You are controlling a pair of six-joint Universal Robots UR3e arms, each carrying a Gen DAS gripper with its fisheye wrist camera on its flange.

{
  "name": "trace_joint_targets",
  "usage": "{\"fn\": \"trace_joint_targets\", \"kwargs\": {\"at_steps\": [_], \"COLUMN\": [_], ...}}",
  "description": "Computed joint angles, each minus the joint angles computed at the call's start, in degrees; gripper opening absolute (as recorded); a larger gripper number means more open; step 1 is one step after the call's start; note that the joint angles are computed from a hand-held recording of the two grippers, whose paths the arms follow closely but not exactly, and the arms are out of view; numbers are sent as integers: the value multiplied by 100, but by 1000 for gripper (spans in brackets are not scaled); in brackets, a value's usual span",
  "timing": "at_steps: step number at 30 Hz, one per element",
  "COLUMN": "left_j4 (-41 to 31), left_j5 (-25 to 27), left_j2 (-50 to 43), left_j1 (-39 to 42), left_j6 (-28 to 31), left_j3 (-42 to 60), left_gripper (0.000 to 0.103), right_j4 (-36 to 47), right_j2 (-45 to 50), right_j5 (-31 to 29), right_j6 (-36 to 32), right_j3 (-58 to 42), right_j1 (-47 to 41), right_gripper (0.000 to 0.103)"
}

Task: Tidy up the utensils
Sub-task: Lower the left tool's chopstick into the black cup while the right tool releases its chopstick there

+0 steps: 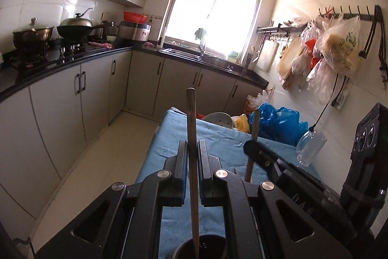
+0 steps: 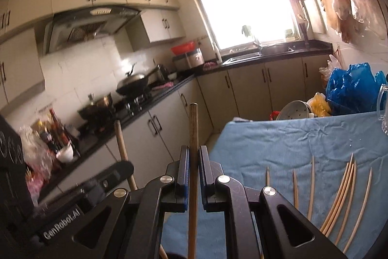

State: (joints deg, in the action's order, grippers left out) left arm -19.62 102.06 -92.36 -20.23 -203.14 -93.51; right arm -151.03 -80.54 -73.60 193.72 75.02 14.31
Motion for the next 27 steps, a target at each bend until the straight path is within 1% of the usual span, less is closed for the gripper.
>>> {"fn": "trace_joint_targets", "kwargs": {"at_steps": [3, 5, 6, 7, 8, 9, 11, 14, 16, 18, 19, 20, 22, 23, 25, 27], "left_j4": [-4, -124, -180, -228, -264, -261, -312, -495, -598, -687, -701, -695, -658, -662, -684, -728], "left_j5": [226, 339, 420, 525, 610, 707, 905, 1054, 1138, 1231, 1273, 1320, 1398, 1406, 1392, 1302], "left_j2": [97, 186, 225, 278, 346, 403, 545, 756, 857, 935, 951, 952, 871, 800, 589, 306], "left_j1": [-191, -272, -316, -369, -399, -448, -567, -725, -868, -1068, -1177, -1299, -1592, -1688, -1930, -2149], "left_j6": [-2, -58, -90, -129, -166, -206, -280, -394, -455, -518, -549, -580, -658, -684, -753, -827], "left_j3": [-96, -100, -94, -98, -109, -140, -186, -199, -172, -139, -129, -121, -84, -30, 98, 230], "left_gripper": [8, 11, 14, 22, 28, 29, 29, 29, 29, 29, 30, 31, 33, 33, 33, 33], "right_j4": [119, 129, 166, 210, 253, 303, 385, 616, 841, 1160, 1417, 1676, 2567, 2954, 3978, 4660], "right_j2": [-131, -203, -243, -291, -324, -378, -539, -961, -1366, -2029, -2397, -2676, -3336, -3516, -3770, -3734], "right_j5": [-41, -83, -107, -101, -106, -101, -59, 142, 436, 832, 1049, 1238, 1676, 1732, 1817, 1763], "right_j6": [-259, -336, -377, -409, -416, -425, -470, -548, -696, -1003, -1218, -1413, -2065, -2331, -3046, -3545], "right_j3": [211, 310, 328, 344, 339, 341, 394, 553, 767, 1193, 1420, 1583, 1965, 2059, 2258, 2386], "right_j1": [53, 44, 43, 22, 16, 0, -78, -369, -737, -1416, -1855, -2235, -3308, -3666, -4474, -4899], "right_gripper": [10, 11, 15, 19, 28, 34, 35, 35, 39, 51, 53, 54, 54, 54, 54, 52]}}
